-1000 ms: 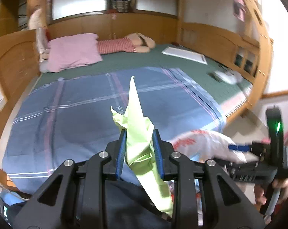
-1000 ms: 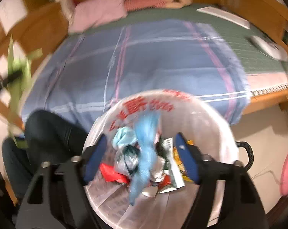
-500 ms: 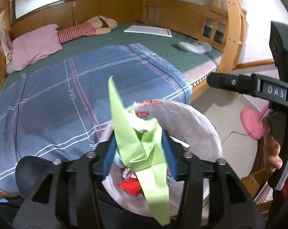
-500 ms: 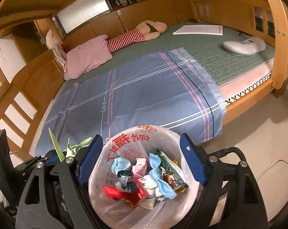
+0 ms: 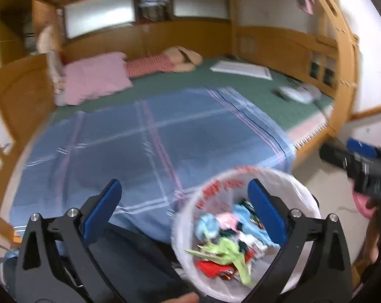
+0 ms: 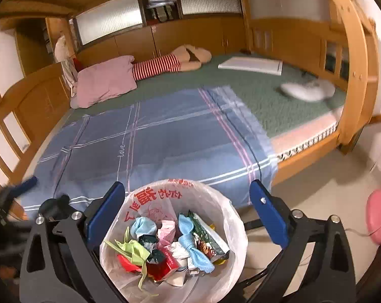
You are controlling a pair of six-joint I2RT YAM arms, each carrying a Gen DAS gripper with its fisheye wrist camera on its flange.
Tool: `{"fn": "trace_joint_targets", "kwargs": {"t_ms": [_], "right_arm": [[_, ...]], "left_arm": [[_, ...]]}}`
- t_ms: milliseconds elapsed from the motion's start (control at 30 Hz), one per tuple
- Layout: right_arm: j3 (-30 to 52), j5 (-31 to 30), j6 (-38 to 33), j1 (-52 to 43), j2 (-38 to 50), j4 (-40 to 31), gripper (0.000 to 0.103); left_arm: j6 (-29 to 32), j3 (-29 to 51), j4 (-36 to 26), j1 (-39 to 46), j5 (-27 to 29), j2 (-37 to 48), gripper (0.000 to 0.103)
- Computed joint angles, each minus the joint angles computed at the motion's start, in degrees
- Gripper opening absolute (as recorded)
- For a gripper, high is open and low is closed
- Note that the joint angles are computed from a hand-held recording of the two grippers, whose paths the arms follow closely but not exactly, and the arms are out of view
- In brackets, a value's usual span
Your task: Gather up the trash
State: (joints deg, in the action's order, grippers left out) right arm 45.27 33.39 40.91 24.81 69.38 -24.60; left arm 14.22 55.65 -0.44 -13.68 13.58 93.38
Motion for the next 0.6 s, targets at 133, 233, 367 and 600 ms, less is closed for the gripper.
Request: {"fn": "trace_joint_targets", "kwargs": {"t_ms": [133,233,367,600], "right_arm": [[3.9,4.3,-0.1,4.5,4.1,-3.0,0.1],[5.2,6.9,0.1,5.6,6.1,-3.7,0.1],[5.2,7.2,-0.5,5.4,7.0,-3.4,0.1],[4.8,6.9,-0.2,4.9,6.5,-2.7,0.1]], "left_arm": [[-1.2,0.7,0.0,1.9,-0.8,-1.5,0.099],[-1.5,1.8,-0.8,2.4,-2.0,-1.5,0.099],[-2.0,3.0,-1.0,3.4,-0.9,-0.7,0.1],[-2.3,2.6,-0.6,3.9,0.2,-1.3,0.1]]}}
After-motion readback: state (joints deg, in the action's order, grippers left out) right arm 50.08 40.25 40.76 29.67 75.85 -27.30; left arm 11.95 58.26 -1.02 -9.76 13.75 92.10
